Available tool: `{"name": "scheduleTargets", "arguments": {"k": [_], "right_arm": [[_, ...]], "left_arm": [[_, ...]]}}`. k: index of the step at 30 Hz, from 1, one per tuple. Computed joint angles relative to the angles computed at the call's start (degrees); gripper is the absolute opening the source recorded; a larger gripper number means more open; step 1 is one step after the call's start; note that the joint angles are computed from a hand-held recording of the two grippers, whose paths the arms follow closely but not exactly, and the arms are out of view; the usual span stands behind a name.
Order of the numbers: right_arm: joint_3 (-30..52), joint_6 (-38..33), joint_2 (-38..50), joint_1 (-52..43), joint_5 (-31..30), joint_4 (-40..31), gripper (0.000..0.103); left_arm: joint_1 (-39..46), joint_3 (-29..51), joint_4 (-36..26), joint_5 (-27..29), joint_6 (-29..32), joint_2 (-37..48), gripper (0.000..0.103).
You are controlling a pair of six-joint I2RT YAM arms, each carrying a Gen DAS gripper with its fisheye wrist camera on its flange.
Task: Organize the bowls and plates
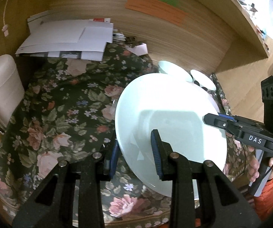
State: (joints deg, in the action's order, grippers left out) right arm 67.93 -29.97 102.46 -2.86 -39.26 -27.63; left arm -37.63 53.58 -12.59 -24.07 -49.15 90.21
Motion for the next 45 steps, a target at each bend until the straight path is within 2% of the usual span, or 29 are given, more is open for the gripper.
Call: {"name": "scheduleTargets", "arguments": {"k": [19, 45], "right_arm": [[-1.42, -2.64, 4.63, -5.90, -0.03, -1.25, 0.029], [-3.04, -0.31, 6.70, -7.26, 1.98, 1.85, 0.030]], "left_arm": [[-2.85, 3.98, 1.69, 3.04, -1.14, 8.01, 0.032], [-1.23, 9.02, 1.71, 7.16, 1.72, 16.70, 0.032]]}}
